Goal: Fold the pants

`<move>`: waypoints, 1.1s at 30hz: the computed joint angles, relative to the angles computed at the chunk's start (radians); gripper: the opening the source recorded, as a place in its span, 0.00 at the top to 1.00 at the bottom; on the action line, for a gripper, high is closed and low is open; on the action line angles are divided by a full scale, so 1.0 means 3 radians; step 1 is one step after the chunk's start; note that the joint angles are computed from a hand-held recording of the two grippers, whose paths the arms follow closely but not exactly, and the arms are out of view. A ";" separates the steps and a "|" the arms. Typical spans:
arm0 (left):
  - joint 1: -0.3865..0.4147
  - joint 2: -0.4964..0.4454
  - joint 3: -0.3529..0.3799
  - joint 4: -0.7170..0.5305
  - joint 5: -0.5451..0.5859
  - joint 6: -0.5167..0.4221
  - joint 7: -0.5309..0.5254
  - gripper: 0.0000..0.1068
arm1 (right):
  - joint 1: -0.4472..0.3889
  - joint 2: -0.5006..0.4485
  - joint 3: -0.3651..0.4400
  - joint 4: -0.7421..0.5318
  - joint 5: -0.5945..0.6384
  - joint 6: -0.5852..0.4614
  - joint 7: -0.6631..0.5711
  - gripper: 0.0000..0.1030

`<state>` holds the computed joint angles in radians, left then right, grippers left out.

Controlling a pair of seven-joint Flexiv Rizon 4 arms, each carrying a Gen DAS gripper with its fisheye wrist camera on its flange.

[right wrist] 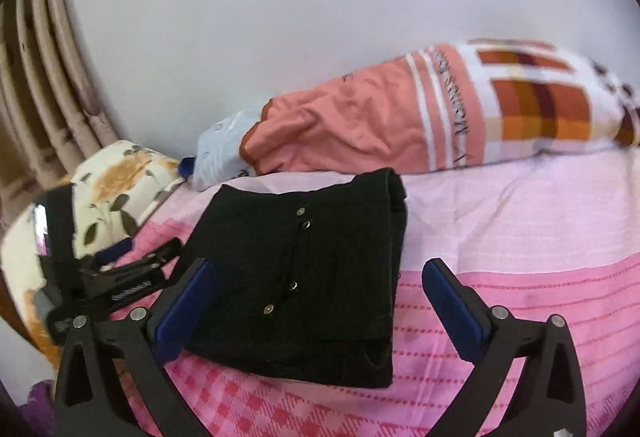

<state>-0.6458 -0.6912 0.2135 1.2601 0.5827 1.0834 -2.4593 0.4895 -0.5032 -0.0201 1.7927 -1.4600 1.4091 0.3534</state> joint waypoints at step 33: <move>-0.0427 0.1569 -0.0410 0.0624 0.1456 -0.0328 -0.1457 0.04 | 0.0012 0.1202 0.0704 0.0554 -0.0295 -0.1172 -0.0097 0.00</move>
<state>-0.7738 -0.2203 0.0905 1.4475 1.0193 0.9850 -2.8965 0.4930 -0.1425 0.1911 1.9589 -1.5485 1.0574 0.3244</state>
